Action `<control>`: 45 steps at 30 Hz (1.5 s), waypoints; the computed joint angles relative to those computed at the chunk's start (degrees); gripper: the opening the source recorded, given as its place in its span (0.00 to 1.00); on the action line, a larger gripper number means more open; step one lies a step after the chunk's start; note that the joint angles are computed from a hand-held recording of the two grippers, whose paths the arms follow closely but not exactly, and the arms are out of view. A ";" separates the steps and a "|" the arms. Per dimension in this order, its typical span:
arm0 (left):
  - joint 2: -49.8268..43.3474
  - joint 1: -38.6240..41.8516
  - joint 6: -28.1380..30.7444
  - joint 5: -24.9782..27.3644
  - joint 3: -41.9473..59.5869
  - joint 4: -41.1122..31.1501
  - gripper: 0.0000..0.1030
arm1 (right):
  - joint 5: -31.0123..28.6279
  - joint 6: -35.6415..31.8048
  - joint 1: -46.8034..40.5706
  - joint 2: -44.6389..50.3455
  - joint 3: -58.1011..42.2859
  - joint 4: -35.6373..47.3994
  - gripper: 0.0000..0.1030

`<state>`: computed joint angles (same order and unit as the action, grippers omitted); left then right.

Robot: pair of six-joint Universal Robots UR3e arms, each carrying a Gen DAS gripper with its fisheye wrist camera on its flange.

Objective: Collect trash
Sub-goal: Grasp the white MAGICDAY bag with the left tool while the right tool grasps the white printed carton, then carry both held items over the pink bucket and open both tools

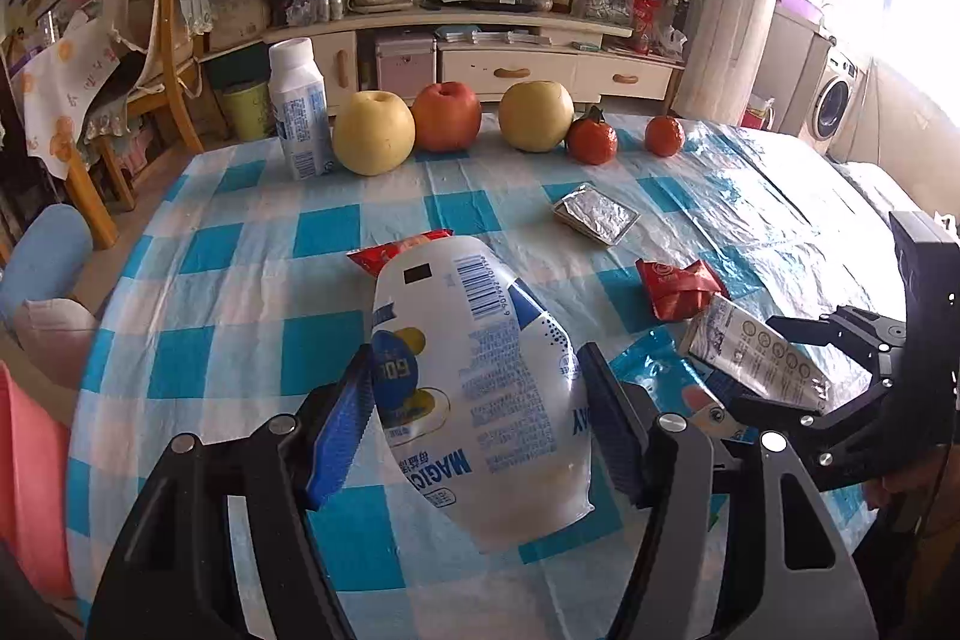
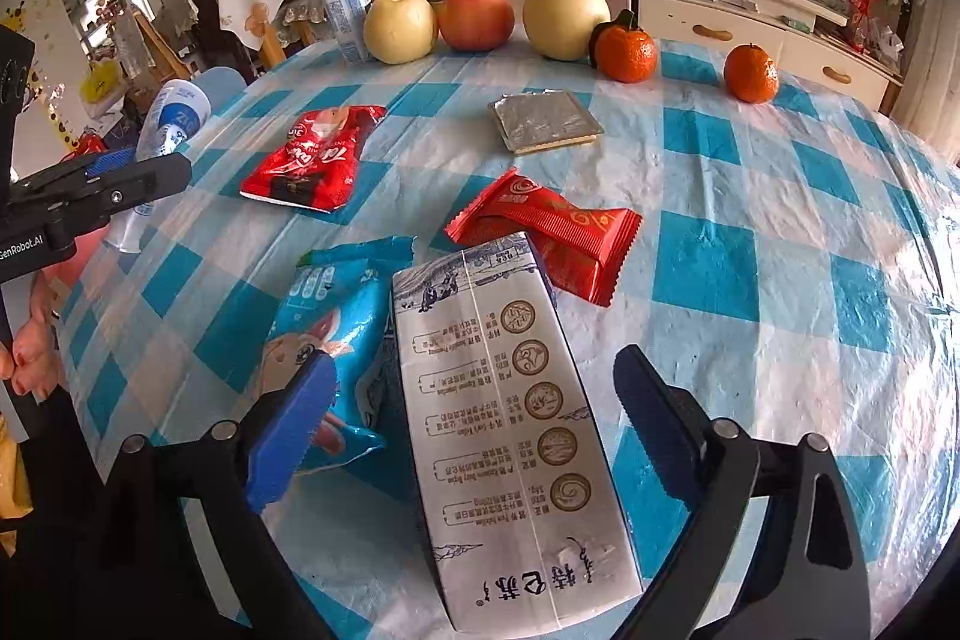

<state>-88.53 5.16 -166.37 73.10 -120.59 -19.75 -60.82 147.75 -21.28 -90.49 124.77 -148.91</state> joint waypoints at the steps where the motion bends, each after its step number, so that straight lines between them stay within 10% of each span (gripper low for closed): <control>1: 0.48 0.79 0.65 -0.84 -0.89 0.32 0.65 | -1.02 0.31 0.34 -0.16 0.40 -0.71 0.82; 11: 3.35 6.88 5.82 -7.66 -5.40 -1.77 0.65 | -9.87 4.13 3.79 -1.53 5.53 -9.92 0.63; 32: 19.43 23.51 15.66 -19.42 -9.41 -15.37 0.65 | -18.71 21.29 9.64 -14.14 9.32 -15.45 0.58; 45: 26.74 48.14 21.55 -28.26 -6.33 -27.17 0.65 | -17.74 34.29 36.17 1.94 -20.36 -11.88 0.58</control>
